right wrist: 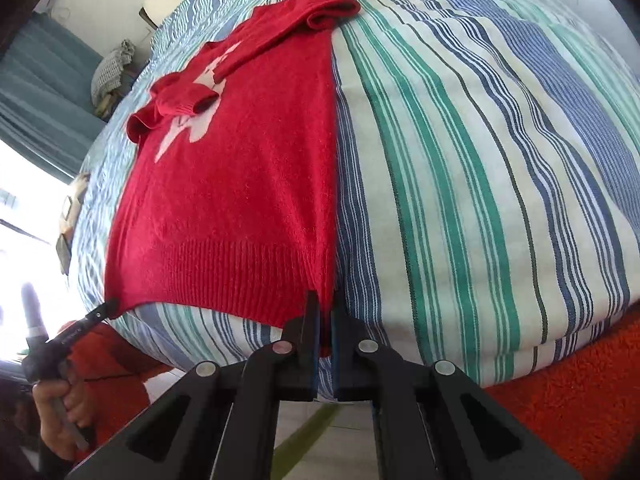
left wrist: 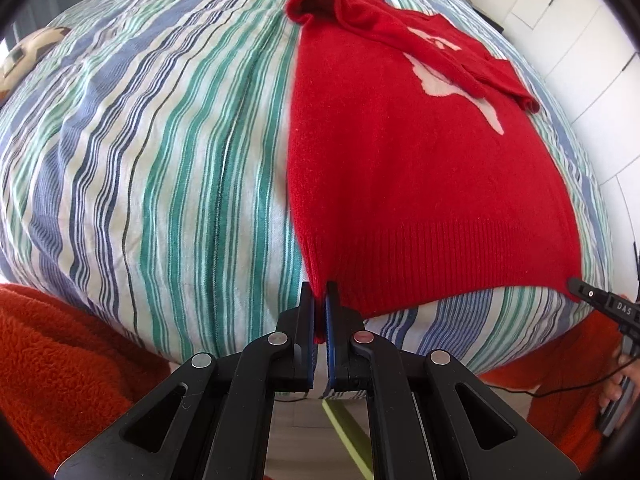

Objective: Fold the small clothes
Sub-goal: 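Grasp the sweater hem with the right tool while the left tool grasps it too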

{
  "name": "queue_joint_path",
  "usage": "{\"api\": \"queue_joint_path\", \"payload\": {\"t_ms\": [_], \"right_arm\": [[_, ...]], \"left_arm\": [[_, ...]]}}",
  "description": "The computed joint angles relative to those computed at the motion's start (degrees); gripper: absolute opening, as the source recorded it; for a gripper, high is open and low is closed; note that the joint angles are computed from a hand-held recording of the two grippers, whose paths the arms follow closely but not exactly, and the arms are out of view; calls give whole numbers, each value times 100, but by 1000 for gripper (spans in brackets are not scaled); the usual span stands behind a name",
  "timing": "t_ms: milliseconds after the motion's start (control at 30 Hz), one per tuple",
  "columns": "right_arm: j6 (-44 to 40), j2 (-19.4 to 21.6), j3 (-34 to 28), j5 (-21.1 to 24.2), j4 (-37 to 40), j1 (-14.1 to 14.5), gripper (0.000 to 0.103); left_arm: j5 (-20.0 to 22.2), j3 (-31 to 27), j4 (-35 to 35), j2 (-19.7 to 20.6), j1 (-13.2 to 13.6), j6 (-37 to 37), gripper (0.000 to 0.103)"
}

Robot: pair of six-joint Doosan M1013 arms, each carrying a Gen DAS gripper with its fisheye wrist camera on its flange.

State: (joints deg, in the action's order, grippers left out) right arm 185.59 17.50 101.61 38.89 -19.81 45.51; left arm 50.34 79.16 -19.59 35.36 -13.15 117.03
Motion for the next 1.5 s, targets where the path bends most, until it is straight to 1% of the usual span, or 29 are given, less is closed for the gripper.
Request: {"api": "queue_joint_path", "payload": {"t_ms": [100,233,333,533,800,933,1500], "right_arm": [[-221,121,-32,38,262,-101,3],[-296,145,-49,80,261,-117,3],[-219,115,0,16,203,-110,3],[-173,111,-1,63,161,-73,3],[-158,126,-14,69,127,-71,2],[-145,124,-8,62,114,-70,2],[-83,117,-7,90,54,-51,2]], "left_arm": [[-16,-68,411,106,-109,-152,2],[-140,-67,718,125,-187,-250,2],[-142,-88,730,138,-184,-273,2],[-160,-135,805,169,-191,-308,3],[-509,41,1125,120,-359,-476,4],[-596,113,1210,91,-443,-577,4],[-744,219,1366,40,-479,-577,4]]}}
